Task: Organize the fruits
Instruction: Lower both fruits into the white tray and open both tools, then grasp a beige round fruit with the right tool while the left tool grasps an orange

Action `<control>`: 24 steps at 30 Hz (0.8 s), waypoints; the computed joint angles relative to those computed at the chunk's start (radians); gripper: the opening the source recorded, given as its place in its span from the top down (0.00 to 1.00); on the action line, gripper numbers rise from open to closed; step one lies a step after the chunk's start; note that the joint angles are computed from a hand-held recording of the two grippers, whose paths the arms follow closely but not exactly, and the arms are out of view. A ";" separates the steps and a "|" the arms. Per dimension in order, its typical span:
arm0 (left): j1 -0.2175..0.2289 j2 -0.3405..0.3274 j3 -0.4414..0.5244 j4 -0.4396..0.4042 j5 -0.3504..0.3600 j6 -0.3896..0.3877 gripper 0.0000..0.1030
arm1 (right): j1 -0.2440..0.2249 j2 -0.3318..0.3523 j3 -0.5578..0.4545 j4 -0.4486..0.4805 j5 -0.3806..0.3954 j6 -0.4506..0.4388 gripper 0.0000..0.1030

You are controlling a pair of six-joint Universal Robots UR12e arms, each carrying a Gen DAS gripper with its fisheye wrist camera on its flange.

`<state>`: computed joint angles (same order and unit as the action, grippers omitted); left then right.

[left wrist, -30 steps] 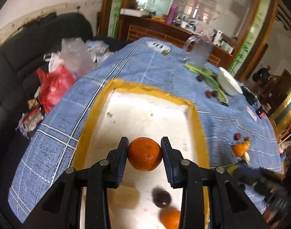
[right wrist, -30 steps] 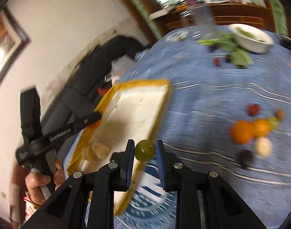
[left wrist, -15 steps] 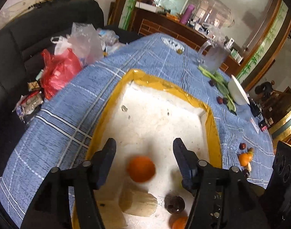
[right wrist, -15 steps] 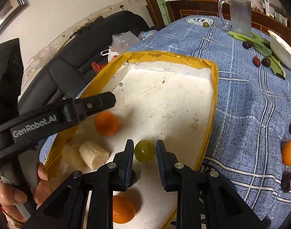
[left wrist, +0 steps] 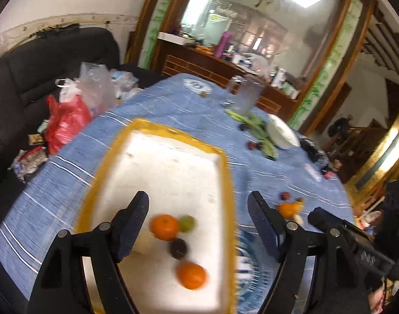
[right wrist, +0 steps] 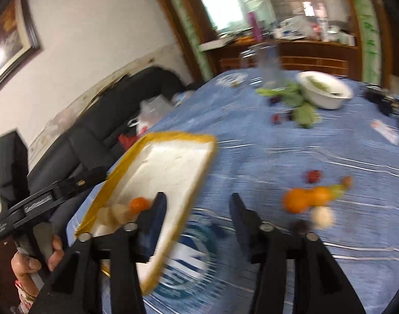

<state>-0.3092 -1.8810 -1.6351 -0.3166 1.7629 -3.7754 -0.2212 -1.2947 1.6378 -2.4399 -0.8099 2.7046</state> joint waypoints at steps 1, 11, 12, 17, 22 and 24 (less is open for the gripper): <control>-0.007 -0.003 0.002 0.007 -0.010 -0.001 0.25 | -0.017 -0.002 0.005 -0.024 -0.022 0.016 0.45; -0.067 -0.066 0.054 -0.060 -0.102 0.010 0.25 | -0.077 0.028 -0.004 0.012 -0.139 0.043 0.46; -0.068 -0.071 0.063 -0.075 -0.107 0.010 0.25 | -0.077 0.031 -0.003 0.009 -0.146 0.040 0.46; -0.073 -0.101 0.128 -0.093 -0.103 0.030 0.25 | -0.050 0.066 -0.017 -0.042 -0.213 0.012 0.48; -0.058 -0.159 0.205 -0.094 -0.190 0.020 0.25 | -0.036 0.111 -0.053 -0.027 -0.213 0.027 0.54; -0.053 -0.188 0.236 -0.089 -0.229 0.015 0.30 | -0.035 0.125 -0.069 -0.006 -0.193 0.036 0.54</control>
